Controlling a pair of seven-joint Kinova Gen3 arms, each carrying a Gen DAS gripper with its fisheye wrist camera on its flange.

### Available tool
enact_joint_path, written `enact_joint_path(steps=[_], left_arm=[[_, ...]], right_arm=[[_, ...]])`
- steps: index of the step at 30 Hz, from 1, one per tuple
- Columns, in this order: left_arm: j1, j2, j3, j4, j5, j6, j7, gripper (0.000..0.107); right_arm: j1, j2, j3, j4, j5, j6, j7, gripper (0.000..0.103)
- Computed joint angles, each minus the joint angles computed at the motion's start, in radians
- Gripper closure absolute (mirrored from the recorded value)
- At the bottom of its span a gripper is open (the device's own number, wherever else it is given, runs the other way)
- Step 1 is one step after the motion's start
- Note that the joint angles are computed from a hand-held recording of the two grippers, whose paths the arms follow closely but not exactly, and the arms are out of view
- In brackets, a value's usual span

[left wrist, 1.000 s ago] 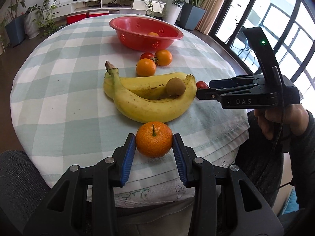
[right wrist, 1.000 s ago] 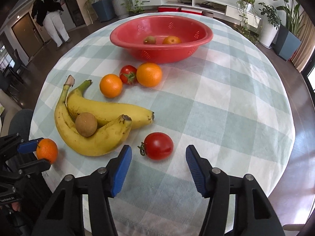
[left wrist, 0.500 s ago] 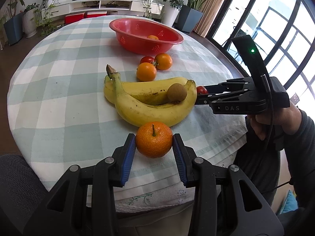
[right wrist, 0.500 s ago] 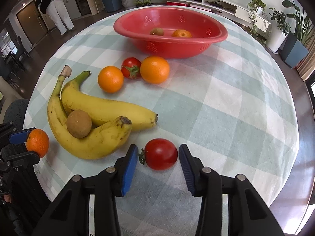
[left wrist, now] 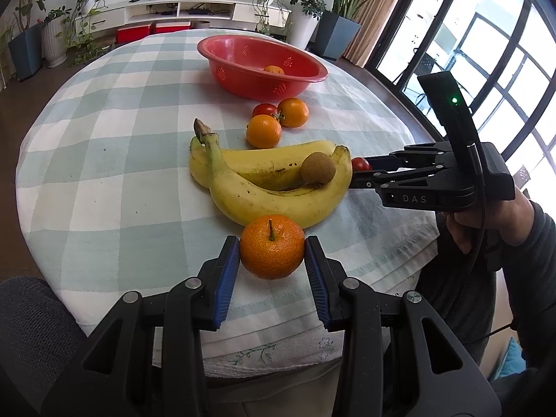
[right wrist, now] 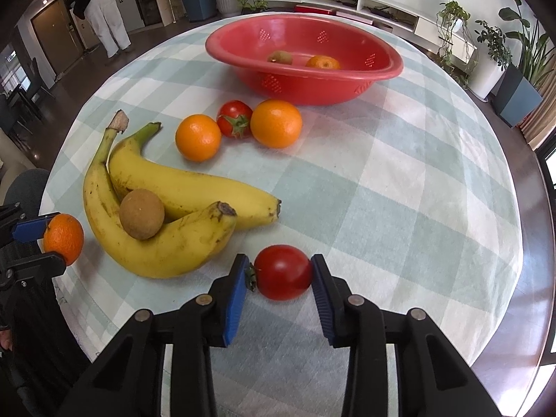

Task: Organize fruits
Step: 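Lower the tangerine and tomato into the red bowl and open both grippers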

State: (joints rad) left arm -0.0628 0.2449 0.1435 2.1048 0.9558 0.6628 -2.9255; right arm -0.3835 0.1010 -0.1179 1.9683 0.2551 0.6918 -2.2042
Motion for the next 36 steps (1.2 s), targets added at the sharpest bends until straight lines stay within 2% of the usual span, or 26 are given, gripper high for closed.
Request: enact_joint_path(steps=[5,12,19,23,29,33,36], left_arm=[[-0.007,0.000,-0.004,-0.019,-0.005,0.020,0.005,0.071],[-0.015,-0.002,-0.009,-0.071,-0.009,0.051,0.025,0.071],[-0.012,0.025,-0.001,-0.200,-0.019,0.107,0.075,0.071],[0.010,0.064,0.014,-0.303,-0.056,0.111,0.135,0.071],[0.074,0.142,0.044,-0.486,-0.178,0.085,0.282,0.071],[0.138,0.207,0.053,-0.616,-0.306,0.058,0.407,0.071],[0.191,0.277,0.046,-0.736,-0.415,0.084,0.508,0.071]], right_arm=[[-0.002,-0.036,0.001,0.027,0.030,-0.024,-0.060,0.065],[0.039,-0.094,-0.005,0.051,-0.002,-0.071,-0.068,0.065],[0.085,-0.140,-0.011,0.028,0.003,-0.094,-0.074,0.065],[0.107,-0.146,-0.011,-0.017,0.010,-0.093,-0.051,0.065],[0.126,-0.112,0.004,-0.111,0.011,-0.100,0.002,0.065],[0.141,-0.060,0.028,-0.185,-0.035,-0.106,0.078,0.065],[0.144,-0.002,0.042,-0.249,-0.049,-0.083,0.120,0.065]])
